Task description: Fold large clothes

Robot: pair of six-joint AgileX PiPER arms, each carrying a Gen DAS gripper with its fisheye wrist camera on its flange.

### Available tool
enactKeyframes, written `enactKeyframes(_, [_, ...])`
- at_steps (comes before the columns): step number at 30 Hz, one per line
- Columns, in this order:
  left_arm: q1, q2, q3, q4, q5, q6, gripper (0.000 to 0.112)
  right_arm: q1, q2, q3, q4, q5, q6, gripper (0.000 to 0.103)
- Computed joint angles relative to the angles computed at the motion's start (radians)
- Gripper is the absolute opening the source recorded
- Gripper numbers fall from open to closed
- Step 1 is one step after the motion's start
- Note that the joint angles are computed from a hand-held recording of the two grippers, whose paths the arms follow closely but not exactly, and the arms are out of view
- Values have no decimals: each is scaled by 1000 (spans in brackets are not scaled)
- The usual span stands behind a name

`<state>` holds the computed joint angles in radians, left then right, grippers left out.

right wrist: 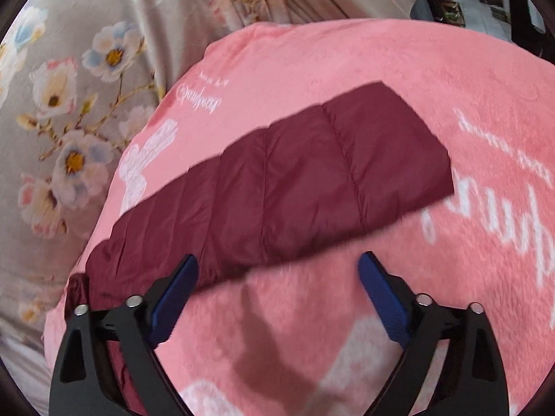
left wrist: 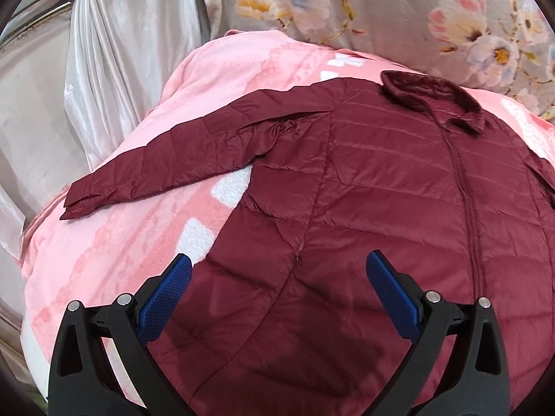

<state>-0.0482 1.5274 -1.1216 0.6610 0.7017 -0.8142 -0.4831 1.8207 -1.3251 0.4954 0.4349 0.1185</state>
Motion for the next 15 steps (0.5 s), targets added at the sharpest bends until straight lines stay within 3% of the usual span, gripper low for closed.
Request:
enactKeyframes(2, [9, 25, -24, -8, -4, 9, 98, 5, 37, -62, -44, 15, 43, 31])
enactKeyframes(5, [22, 47, -48, -16, -17, 24, 98, 35, 74, -157, -109, 9, 104, 9])
enactKeyframes(9, [27, 80, -79, 23, -4, 5, 98, 156, 53, -272, -359, -21, 247, 6])
enactKeyframes(15, [53, 102, -90, 53, 21, -24, 98, 427, 64, -494, -446, 23, 111, 5])
